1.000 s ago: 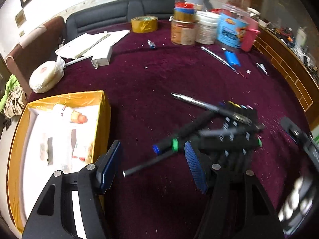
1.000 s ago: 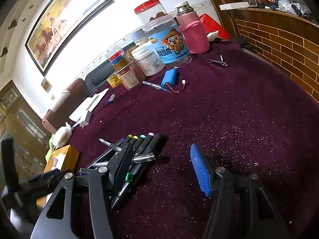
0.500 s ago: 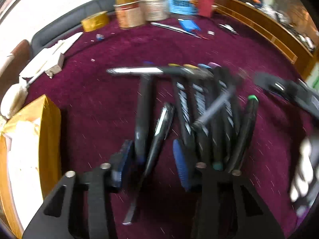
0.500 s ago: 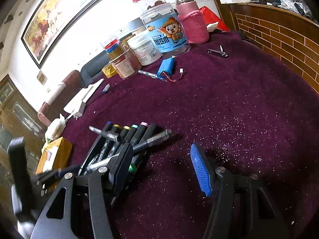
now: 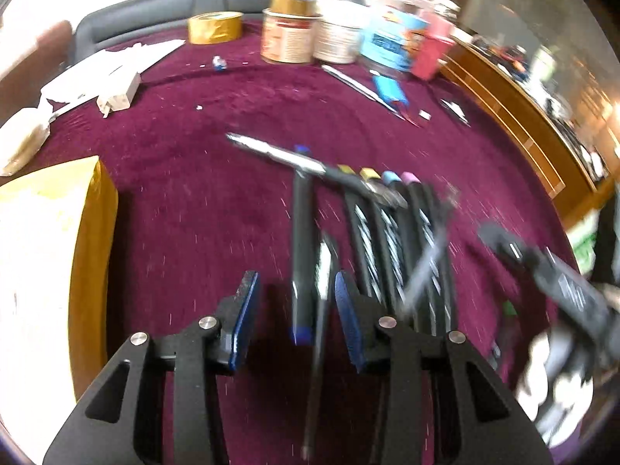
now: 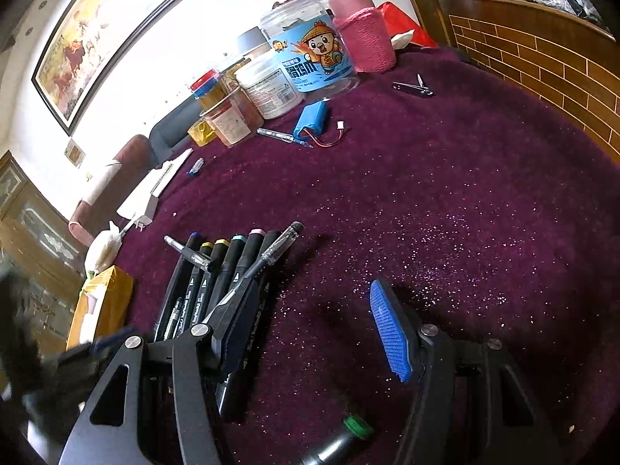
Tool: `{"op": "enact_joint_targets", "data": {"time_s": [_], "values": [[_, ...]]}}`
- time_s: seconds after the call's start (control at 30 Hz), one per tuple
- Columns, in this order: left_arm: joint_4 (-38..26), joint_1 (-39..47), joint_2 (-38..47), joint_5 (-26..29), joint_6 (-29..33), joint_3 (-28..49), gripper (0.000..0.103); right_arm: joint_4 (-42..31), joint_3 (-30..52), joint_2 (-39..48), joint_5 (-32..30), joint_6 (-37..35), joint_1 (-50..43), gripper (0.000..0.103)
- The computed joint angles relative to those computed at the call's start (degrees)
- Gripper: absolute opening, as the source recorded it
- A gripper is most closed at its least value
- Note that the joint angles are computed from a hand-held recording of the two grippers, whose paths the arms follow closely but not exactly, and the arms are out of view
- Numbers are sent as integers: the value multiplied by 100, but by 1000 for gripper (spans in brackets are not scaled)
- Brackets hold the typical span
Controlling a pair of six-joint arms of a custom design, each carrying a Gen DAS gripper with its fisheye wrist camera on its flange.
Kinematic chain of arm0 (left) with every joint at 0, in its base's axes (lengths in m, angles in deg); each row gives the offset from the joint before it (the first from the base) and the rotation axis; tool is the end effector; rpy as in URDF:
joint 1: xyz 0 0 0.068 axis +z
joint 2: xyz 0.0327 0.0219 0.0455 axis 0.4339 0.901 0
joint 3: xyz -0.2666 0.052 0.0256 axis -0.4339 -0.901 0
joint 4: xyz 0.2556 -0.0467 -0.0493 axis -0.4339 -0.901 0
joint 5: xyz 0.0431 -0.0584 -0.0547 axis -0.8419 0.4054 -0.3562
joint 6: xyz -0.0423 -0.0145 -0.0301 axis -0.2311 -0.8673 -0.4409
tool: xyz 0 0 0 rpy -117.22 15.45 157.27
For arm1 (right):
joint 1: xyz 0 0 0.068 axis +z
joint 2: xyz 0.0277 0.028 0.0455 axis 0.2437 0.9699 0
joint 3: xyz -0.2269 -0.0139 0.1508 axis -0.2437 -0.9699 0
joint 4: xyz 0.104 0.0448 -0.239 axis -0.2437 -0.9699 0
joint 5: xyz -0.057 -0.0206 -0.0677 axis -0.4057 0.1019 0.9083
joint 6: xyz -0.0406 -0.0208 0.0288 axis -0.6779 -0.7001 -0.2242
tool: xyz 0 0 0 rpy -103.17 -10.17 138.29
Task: Organize rigid objects
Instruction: 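Grasp a blue-capped black marker with the left gripper while the right gripper reaches the markers, then lift the blue-capped marker with the left gripper while the right gripper grasps a green-capped marker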
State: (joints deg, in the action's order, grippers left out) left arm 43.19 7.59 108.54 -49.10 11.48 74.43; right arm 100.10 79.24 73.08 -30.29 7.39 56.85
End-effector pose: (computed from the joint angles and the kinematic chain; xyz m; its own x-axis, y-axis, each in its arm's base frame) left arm 0.3415 -0.1201 0.0790 -0.7818 0.3519 -0.5148 0.4833 0.8636 -0.1437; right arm 0.2208 0.1819 0.0569 -0.5765 0.5701 -0.5854 0.3480 0.8195 0.4554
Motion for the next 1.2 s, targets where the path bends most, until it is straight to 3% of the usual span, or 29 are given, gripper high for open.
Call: {"op": "enact_joint_targets", "data": {"time_s": [0.1, 0.17, 0.2, 0.23, 0.47, 0.57, 0.63, 0.67, 0.77, 0.8, 0.83, 1.07, 1.2], "values": [[-49, -1, 472, -32, -283, 529, 37, -74, 53, 45, -61, 3, -36, 55], [-294, 103, 661, 9, -250, 834, 30, -142, 91, 55, -42, -13, -21, 55], [-251, 167, 652, 71, -231, 793, 19, -171, 115, 68, -39, -25, -23, 55], [-81, 228, 540, 54, -99, 585, 14, -218, 138, 68, -25, -33, -13, 55], [246, 188, -167, -500, 591, -473, 12, -276, 158, 58, -38, -17, -19, 55], [536, -6, -103, -867, 543, -520, 17, -286, 176, 71, -32, -12, -20, 55], [793, -130, 41, -1175, 269, -448, 39, -325, 205, 83, -7, -41, -13, 55], [910, -128, 89, -1191, 206, -450, 40, -355, 225, 90, 13, -58, -8, 55], [802, 147, 104, -585, 207, -396, 31, -383, 252, 110, 52, -103, -2, 55], [733, 249, 60, -383, 219, -420, 14, -374, 253, 116, 58, -125, -9, 55], [603, 370, 1, -115, 246, -439, 12, -359, 255, 123, 60, -133, -16, 55], [562, 1409, -1092, 1892, 320, -1511, 12, -263, 226, 137, 59, -163, -34, 55], [451, 1988, -1538, 2634, 514, -1897, 12, -80, 122, 141, 62, -126, -26, 55]]}}
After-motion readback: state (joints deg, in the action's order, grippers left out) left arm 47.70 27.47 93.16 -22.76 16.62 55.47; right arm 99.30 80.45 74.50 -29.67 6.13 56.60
